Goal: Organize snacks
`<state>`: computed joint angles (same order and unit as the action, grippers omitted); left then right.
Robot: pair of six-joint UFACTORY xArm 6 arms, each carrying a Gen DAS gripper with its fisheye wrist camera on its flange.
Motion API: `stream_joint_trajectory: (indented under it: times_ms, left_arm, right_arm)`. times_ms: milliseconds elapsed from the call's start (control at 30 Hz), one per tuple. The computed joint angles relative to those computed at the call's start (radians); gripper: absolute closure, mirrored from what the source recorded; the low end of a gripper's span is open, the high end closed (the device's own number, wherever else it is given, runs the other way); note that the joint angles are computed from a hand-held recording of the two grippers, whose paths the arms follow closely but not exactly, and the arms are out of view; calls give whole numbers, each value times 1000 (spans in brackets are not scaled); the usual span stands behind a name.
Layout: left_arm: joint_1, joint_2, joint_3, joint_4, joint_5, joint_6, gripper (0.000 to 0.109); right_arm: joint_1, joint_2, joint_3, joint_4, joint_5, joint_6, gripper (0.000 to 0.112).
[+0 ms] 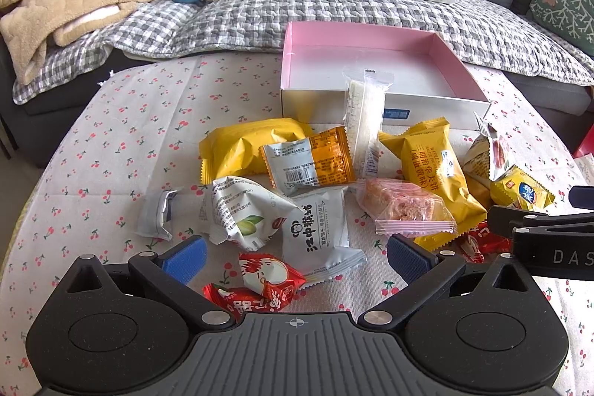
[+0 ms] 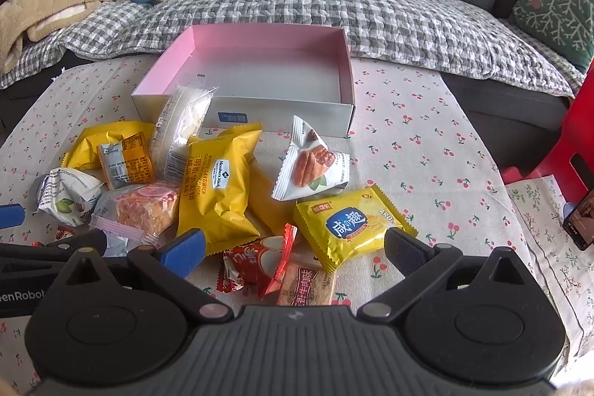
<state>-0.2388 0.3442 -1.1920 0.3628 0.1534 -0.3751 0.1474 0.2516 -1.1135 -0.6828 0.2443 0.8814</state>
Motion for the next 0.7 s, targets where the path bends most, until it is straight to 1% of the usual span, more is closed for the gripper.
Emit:
stream_joint_trajectory:
  times_ms: [700]
  left_arm:
    - [0, 0, 1, 0, -2, 0, 6]
  right_arm:
    - [3, -1, 1, 5, 10, -7, 10]
